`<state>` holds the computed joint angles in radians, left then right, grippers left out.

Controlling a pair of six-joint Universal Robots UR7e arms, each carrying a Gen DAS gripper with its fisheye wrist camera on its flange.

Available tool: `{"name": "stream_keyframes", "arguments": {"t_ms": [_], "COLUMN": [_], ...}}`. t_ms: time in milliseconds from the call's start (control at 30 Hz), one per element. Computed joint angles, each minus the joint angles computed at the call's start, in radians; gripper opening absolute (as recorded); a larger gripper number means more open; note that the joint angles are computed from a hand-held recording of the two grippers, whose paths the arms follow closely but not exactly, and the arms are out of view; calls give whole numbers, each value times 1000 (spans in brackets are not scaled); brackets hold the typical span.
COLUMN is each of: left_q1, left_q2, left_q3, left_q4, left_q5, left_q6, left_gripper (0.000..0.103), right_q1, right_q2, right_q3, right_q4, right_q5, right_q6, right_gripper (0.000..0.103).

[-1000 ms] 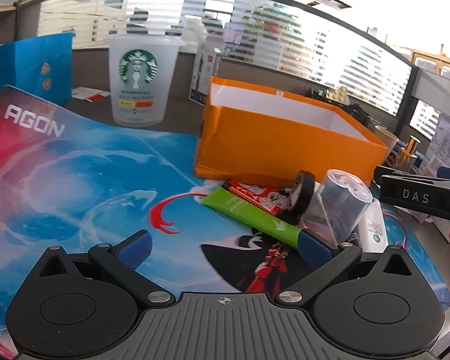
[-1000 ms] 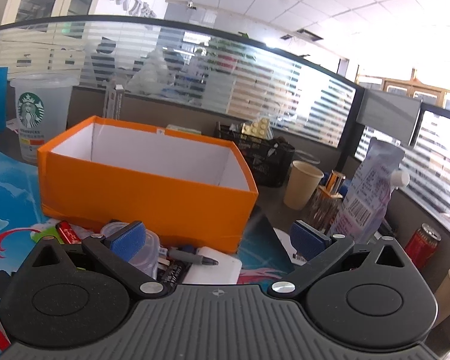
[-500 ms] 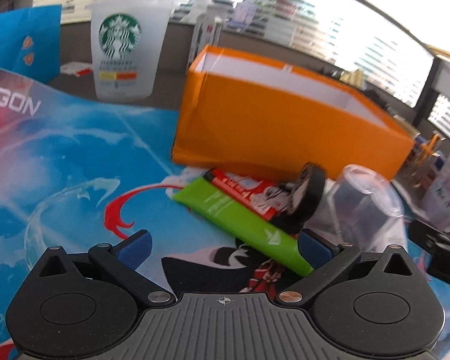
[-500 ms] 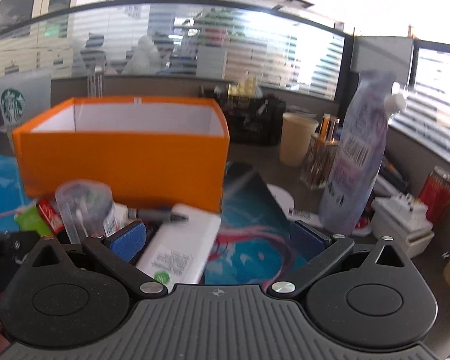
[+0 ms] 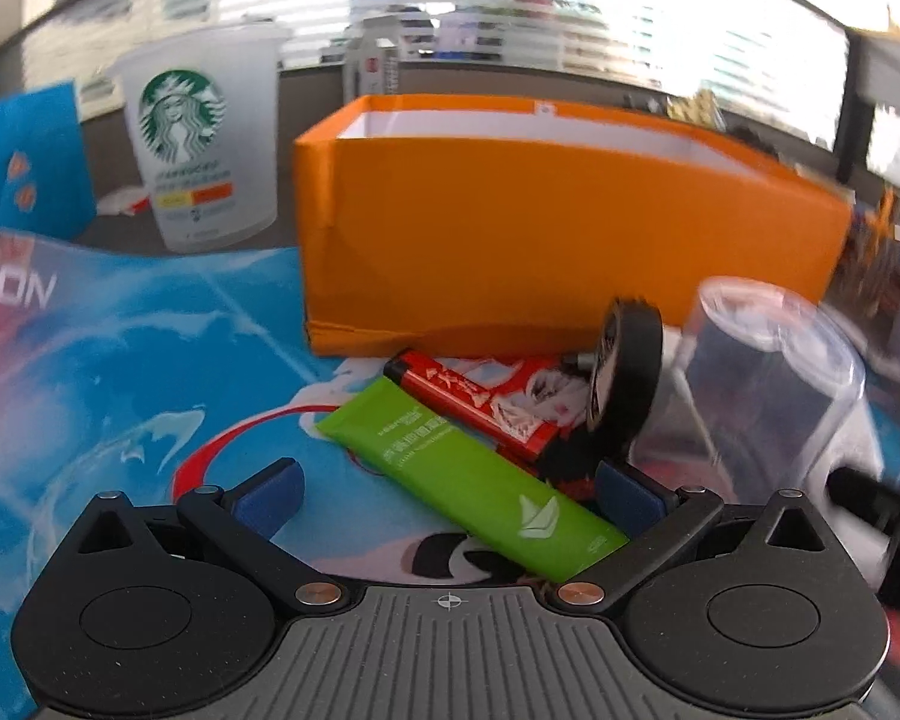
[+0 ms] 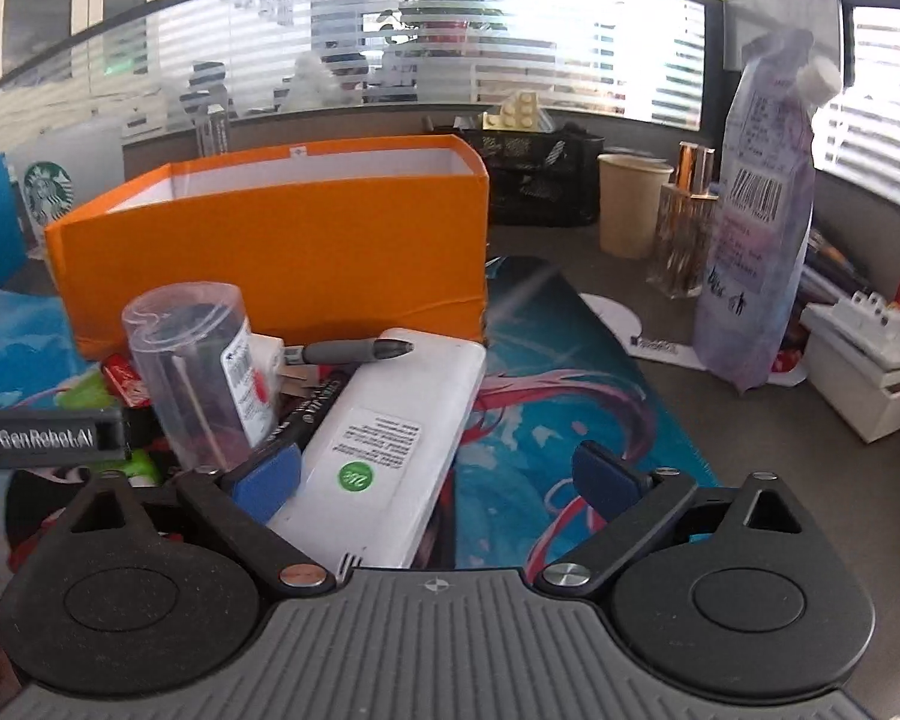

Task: Organize rigid objects
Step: 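Grasp the green tube with the left tool while the right tool grasps the white remote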

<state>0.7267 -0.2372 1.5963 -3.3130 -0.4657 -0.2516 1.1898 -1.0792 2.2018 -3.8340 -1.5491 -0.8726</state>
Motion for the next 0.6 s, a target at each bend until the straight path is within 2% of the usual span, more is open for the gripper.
{"name": "stream_keyframes", "arguments": {"t_ms": [167, 233, 300, 433, 500, 600], "left_q1": [5, 4, 5, 17, 21, 19], "left_q2": [-24, -31, -38, -70, -87, -99], "left_q3": [41, 54, 66, 88, 111, 137], "left_q4": [-39, -48, -56, -26, -29, -56], "left_q5": [-58, -73, -85, -107, -111, -114], "left_q6": [68, 86, 101, 108, 109, 126], "left_gripper": [103, 103, 103, 103, 103, 95], "right_q1": [-18, -25, -31, -21, -30, -55], "right_q2": [-33, -39, -47, -36, -53, -87], "right_q3": [9, 19, 30, 40, 39, 33], "right_q4": [49, 42, 42, 5, 54, 156], "right_q5": [23, 33, 51, 38, 65, 132], "right_q6": [31, 18, -10, -55, -39, 9], "right_gripper": [87, 84, 76, 73, 64, 50]}}
